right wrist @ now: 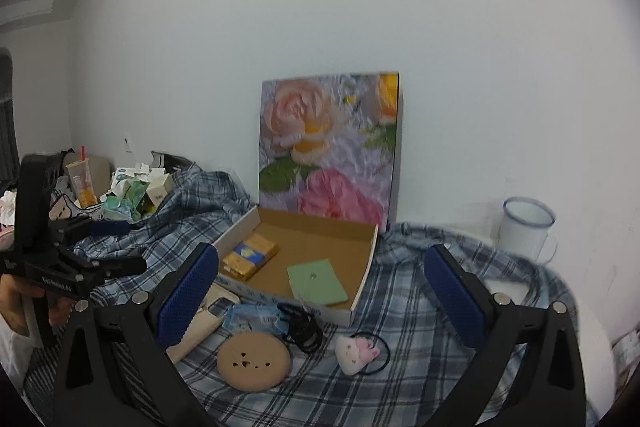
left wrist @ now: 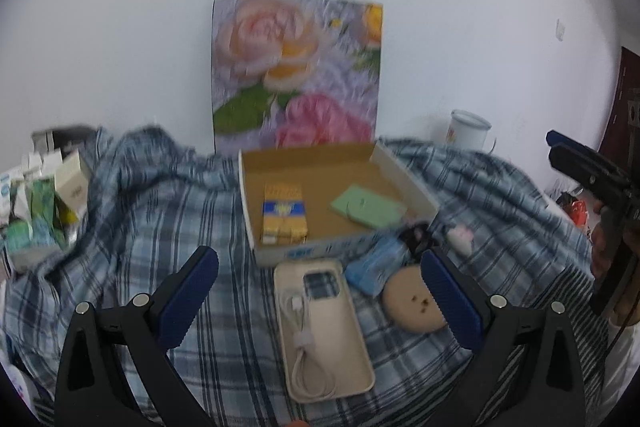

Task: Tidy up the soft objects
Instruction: 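Grasp the coiled white cable in the phone case with the left tool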

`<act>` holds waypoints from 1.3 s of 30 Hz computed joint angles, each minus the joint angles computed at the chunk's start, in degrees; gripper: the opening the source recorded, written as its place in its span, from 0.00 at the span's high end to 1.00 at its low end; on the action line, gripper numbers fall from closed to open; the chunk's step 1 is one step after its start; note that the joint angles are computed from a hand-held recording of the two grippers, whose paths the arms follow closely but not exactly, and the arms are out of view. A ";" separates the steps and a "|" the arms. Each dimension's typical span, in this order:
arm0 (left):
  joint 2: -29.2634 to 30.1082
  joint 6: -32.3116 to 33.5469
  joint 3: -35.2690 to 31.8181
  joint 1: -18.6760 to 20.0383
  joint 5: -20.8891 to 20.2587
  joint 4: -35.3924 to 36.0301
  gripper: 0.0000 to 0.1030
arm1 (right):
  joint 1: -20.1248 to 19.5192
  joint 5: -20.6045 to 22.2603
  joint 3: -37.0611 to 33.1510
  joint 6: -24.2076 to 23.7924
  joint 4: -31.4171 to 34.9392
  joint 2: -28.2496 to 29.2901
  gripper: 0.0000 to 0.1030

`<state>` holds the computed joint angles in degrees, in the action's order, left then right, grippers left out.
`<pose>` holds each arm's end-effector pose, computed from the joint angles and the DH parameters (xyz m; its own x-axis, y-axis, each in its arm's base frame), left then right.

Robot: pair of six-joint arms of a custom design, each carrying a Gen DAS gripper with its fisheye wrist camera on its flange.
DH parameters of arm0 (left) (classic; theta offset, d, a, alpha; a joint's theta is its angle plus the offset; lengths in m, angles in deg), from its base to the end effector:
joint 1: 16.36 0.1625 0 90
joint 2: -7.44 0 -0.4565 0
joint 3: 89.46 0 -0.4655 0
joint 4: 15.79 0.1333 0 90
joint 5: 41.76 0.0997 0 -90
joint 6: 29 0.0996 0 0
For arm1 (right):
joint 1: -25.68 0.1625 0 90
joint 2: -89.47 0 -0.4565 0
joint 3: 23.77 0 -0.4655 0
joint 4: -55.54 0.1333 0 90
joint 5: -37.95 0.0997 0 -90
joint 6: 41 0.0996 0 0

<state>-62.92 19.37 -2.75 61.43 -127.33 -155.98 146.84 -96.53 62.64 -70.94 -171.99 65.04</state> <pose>-0.0183 -0.7513 0.4344 -0.5221 0.7189 -0.4589 0.8519 0.4131 -0.3220 0.4310 -0.5901 0.0192 -0.7689 0.0766 0.6348 -0.5918 0.2906 -0.7519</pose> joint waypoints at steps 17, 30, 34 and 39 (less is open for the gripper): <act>3.34 -0.99 0.43 1.55 10.60 2.53 0.69 | -3.51 -1.54 0.01 6.46 12.38 1.32 0.00; 4.14 -2.19 -0.45 1.60 12.99 6.31 0.82 | -3.93 -1.90 -0.04 8.20 14.52 1.39 0.00; 4.10 -1.48 0.08 1.27 14.00 5.91 0.82 | -4.10 -1.73 0.18 8.88 14.26 1.29 0.00; 4.55 -1.38 -0.36 1.13 14.96 7.45 0.82 | -4.33 -1.66 0.50 9.82 14.40 1.07 0.00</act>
<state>-58.37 17.99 -3.11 62.56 -112.38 -148.53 142.51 -98.19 63.14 -61.11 -157.59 66.11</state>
